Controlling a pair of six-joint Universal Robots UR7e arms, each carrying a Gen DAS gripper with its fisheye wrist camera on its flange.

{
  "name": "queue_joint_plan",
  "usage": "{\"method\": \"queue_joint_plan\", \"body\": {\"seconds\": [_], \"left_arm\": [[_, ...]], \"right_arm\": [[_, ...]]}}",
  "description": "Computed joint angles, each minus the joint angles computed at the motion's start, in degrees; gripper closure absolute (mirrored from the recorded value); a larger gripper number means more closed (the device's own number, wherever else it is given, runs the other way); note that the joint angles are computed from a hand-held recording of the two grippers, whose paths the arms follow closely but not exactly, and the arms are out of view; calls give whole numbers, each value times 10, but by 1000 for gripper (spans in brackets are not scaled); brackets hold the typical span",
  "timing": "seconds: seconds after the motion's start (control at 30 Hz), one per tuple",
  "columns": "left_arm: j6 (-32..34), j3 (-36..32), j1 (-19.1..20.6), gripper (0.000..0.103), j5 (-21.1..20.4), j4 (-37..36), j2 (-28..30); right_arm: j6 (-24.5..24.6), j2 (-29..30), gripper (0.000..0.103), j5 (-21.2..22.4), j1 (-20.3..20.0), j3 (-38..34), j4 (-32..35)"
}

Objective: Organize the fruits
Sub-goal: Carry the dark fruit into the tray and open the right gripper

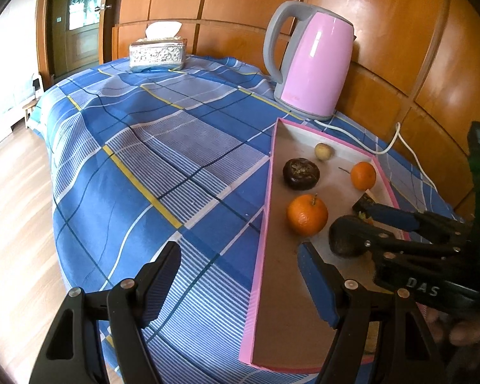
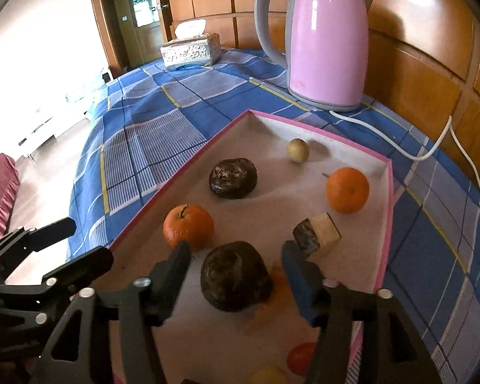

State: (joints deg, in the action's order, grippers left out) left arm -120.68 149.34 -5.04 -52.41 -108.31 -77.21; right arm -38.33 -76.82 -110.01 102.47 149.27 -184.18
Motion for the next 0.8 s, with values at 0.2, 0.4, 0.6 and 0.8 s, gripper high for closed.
{"method": "queue_joint_plan", "body": {"seconds": [0.2, 0.4, 0.6, 0.8], "left_arm": [[1, -2, -1, 27, 0, 1, 2], [3, -8, -4, 26, 4, 6, 6], [2, -16, -8, 24, 8, 15, 11], [3, -24, -14, 21, 11, 24, 20]], "right_arm": [[3, -41, 41, 12, -6, 17, 6], [-15, -56, 59, 6, 2, 38, -14], [-6, -36, 59, -15, 3, 40, -32], [8, -62, 59, -11, 6, 53, -54]]}}
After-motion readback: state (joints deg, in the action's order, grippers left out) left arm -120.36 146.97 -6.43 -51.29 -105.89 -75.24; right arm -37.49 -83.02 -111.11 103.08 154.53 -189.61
